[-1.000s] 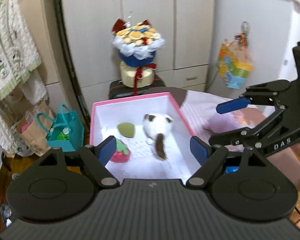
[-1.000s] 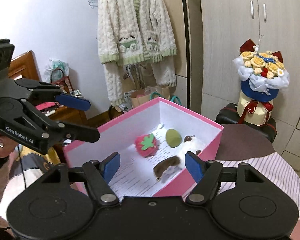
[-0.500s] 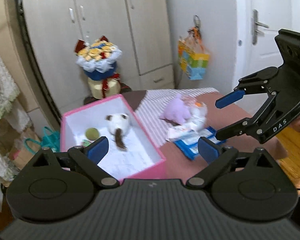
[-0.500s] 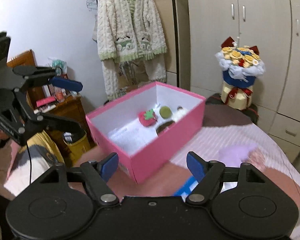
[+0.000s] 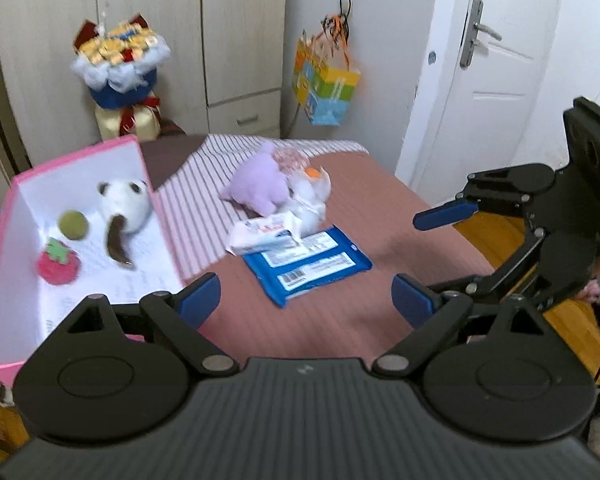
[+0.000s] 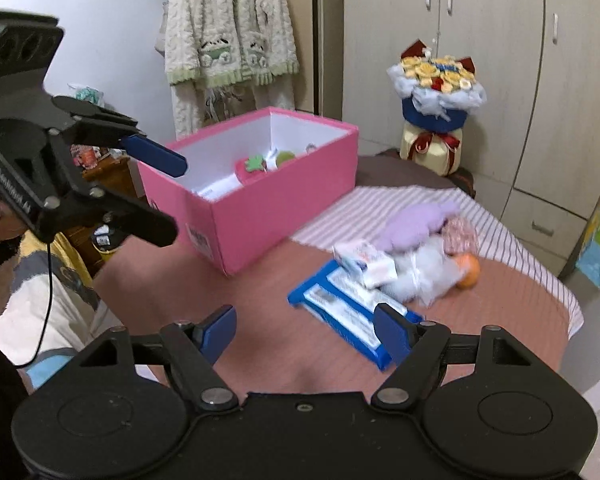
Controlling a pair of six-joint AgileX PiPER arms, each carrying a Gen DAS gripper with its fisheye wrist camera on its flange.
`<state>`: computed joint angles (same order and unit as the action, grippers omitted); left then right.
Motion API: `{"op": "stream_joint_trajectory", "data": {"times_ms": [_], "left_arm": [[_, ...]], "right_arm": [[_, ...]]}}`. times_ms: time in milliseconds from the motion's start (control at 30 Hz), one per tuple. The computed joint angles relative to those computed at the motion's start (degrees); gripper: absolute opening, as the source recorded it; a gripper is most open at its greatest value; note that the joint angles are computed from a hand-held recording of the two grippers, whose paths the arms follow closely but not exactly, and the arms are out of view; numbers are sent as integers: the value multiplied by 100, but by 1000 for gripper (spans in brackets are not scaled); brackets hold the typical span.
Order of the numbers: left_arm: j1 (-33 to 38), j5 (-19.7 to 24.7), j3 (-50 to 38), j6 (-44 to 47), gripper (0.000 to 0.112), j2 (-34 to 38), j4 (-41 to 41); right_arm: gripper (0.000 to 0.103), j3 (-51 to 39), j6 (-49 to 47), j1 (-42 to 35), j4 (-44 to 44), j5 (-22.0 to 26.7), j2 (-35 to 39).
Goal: Organize soft objects
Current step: 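Move the left tool to the blue wipes pack and close on it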
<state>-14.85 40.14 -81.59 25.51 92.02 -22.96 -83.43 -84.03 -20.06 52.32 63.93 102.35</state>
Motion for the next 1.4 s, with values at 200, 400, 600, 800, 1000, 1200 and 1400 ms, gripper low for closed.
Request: {"op": "stream_joint_trajectory", "data": {"times_ms": [200,400,600,800,1000,1200,1400], "left_arm": [[-359,-464,-133,-417,86,433,329],[-778,-1415,-105,-1632,84,985,1326],[-899,-1430,-737,-2648,71,1900,1912],[-867,-1518,-1037,-3517,67,2408,2332],[-798,-1817,-774,-3986,48,2351,2541],[-583,-1590,-906,-3533,48,2484,1554],[-544,-1805,-742,-3235,44,2470,1160]], "right_arm": [[80,442,-969,-191,662,-365,315],[80,759,-1816,-98,1635,-906,778],[80,803,-2108,192,2100,-1700,1199],[79,405,-1585,327,2016,-1935,1578],[79,673,-1773,531,2214,-2411,1507],[80,1056,-2222,637,2731,-2614,1390],[80,1292,-2454,657,3338,-2661,1375]]}}
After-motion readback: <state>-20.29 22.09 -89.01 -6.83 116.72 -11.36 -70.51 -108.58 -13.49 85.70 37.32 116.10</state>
